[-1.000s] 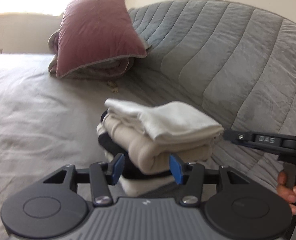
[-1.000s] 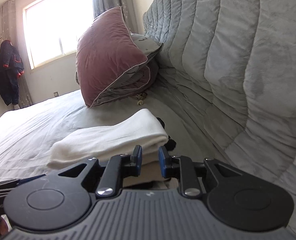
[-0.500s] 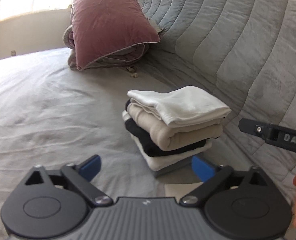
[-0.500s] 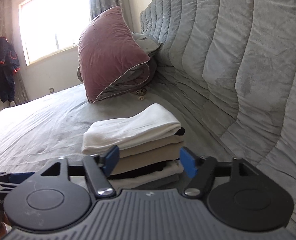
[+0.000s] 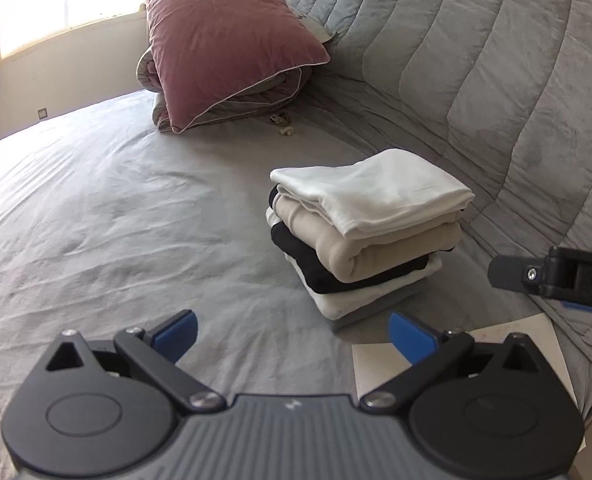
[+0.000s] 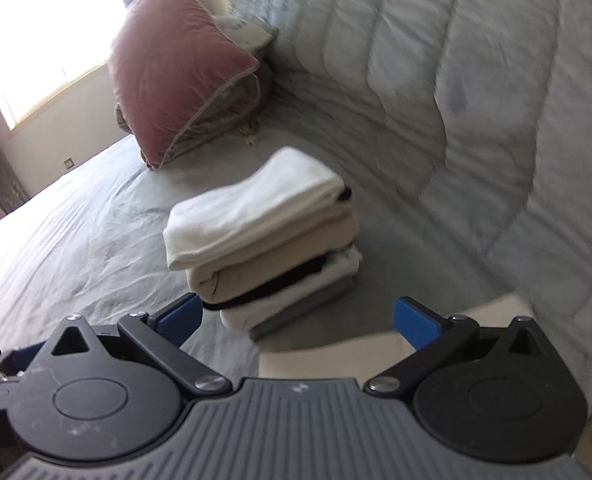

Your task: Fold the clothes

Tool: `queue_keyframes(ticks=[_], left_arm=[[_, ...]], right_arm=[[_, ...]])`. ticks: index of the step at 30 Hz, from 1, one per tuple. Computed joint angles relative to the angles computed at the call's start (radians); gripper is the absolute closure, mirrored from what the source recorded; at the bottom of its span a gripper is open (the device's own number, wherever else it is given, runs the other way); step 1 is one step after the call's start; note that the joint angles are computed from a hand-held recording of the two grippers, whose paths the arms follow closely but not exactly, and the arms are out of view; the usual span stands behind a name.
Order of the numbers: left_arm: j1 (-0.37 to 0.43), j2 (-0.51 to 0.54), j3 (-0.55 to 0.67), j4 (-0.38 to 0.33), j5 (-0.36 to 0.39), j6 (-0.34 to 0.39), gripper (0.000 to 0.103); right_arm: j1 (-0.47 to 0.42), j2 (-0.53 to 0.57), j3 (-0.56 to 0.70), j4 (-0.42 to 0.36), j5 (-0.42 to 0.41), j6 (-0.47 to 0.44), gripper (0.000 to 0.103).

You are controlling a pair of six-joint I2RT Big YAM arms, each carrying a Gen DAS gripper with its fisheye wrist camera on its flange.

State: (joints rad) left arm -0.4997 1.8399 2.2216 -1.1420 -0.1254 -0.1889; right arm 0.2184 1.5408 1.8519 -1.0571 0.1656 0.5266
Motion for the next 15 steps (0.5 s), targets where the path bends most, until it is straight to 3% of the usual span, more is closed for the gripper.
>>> queue_keyframes(ticks=[5,15], left_arm=[[-0.003,0.007,0.021,-0.023,-0.002,0.001,0.001],[-0.002,0.02,0.058,-0.075,0.008,0.01,0.001]], right_arm=[[0.0,0.0,0.007,-0.024,-0.021,0.051,0.0],[0.011,0.002,0.021,-0.045,0.0,0.048,0.0]])
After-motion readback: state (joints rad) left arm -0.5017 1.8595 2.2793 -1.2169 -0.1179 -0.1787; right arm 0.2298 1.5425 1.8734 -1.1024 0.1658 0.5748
